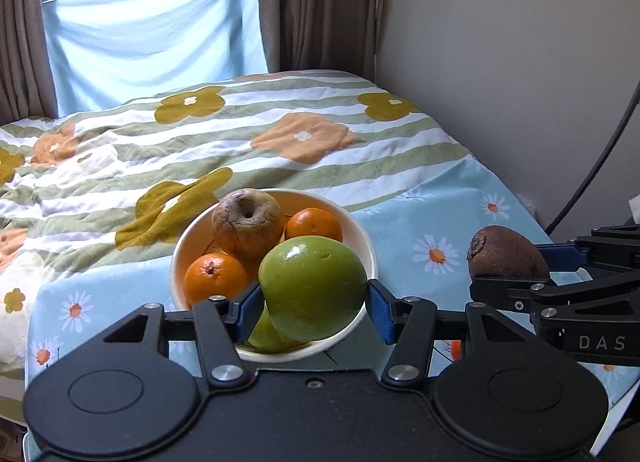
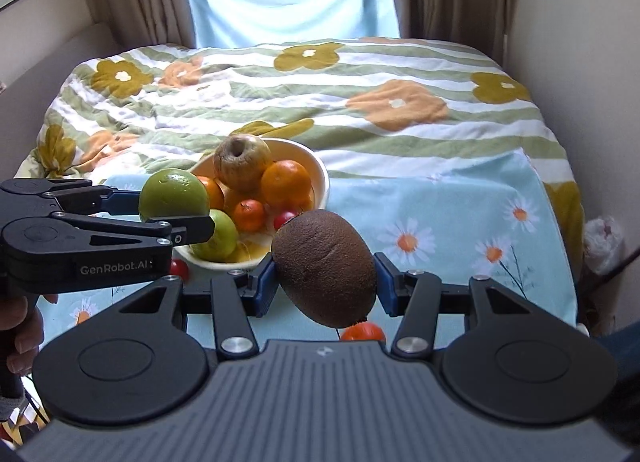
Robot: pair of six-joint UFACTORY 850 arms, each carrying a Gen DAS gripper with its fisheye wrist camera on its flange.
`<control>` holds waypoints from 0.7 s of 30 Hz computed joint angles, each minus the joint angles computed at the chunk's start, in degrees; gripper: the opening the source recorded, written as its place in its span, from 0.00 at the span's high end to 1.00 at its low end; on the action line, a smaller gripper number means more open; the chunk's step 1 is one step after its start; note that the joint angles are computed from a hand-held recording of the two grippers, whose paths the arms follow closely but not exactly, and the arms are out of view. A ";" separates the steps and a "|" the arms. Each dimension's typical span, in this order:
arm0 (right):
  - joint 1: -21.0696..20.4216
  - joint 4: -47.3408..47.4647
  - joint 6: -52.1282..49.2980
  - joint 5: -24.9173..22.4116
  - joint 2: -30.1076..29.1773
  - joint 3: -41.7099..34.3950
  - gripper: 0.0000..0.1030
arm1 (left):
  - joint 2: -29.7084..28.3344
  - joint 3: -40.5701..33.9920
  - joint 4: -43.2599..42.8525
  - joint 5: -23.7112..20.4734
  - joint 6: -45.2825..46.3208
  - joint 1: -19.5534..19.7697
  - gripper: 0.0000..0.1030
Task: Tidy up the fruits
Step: 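Carry the green apple in the left tool while the right tool carries the kiwi toward the bowl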
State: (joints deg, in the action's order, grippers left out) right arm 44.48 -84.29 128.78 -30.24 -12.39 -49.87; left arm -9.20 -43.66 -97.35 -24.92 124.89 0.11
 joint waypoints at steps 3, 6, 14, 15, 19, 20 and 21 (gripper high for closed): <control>-2.75 -3.86 -0.78 3.72 -0.86 -1.17 0.37 | -1.82 -1.69 -4.11 2.81 1.24 -1.14 0.42; -5.27 -7.42 -1.86 7.00 -2.06 -2.65 0.37 | -3.93 -3.30 -9.65 5.63 5.00 -2.58 0.42; -11.16 -17.46 0.57 14.29 -5.20 -5.48 0.37 | -9.64 -7.13 -25.20 10.81 18.27 -5.85 0.42; -11.79 -18.73 1.12 15.11 -5.47 -5.67 0.37 | -10.12 -7.45 -27.13 11.19 19.85 -6.15 0.42; -13.58 -22.29 2.46 17.24 -6.52 -6.40 0.37 | -11.52 -8.30 -36.82 12.76 29.02 -7.35 0.42; -13.97 -22.84 2.59 17.79 -6.76 -6.59 0.37 | -11.62 -8.32 -37.63 12.95 29.76 -7.52 0.42; -14.36 -23.29 2.62 18.33 -7.02 -6.84 0.37 | -11.66 -8.26 -38.35 13.00 30.40 -7.60 0.42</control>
State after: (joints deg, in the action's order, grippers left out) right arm 30.12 -107.58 131.40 -11.91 -19.41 -56.70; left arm -20.85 -51.92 -135.69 -11.92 155.29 -7.49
